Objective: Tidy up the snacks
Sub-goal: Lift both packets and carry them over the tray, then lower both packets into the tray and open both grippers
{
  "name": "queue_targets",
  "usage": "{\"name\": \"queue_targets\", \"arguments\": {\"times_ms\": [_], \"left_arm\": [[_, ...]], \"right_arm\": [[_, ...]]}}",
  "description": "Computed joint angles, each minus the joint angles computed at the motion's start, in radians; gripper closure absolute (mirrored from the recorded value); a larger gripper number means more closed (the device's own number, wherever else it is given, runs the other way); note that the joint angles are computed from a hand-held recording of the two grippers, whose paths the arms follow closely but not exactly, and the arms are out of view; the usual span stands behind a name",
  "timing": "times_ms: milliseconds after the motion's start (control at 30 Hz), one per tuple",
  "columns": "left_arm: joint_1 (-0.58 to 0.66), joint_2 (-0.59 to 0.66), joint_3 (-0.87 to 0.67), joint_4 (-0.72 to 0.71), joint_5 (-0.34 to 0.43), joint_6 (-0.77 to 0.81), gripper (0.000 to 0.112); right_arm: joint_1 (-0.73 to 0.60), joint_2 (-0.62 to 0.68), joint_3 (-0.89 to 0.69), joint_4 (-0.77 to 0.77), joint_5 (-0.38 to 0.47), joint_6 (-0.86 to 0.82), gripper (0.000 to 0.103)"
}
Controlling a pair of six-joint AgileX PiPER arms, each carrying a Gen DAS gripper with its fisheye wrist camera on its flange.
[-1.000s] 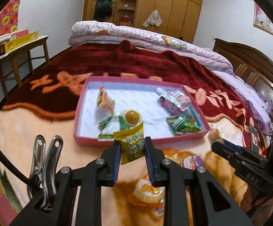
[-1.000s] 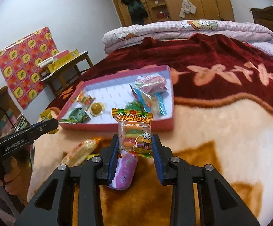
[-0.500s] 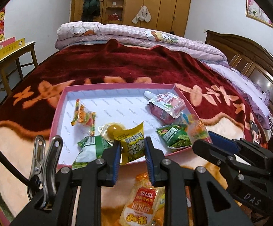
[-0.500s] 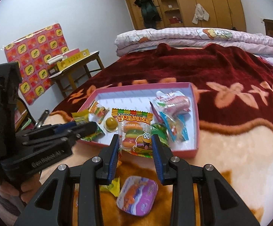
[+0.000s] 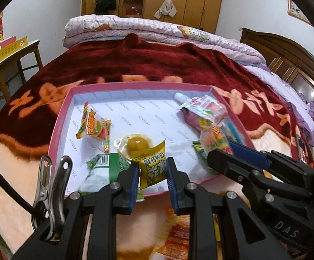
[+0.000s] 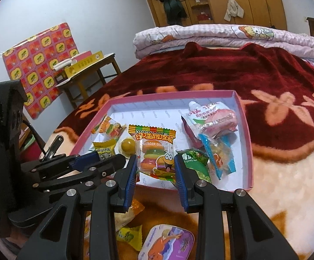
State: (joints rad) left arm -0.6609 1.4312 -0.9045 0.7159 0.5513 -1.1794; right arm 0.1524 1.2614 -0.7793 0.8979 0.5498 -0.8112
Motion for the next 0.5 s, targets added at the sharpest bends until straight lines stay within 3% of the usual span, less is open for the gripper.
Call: {"name": "queue_targets", "arguments": {"times_ms": [500], "left_arm": [[0.033, 0.050, -0.014, 0.020, -0.022, 0.002, 0.087]], "right_arm": [[0.035, 0.044, -0.008, -0.014, -0.054, 0.005, 0.069]]}}
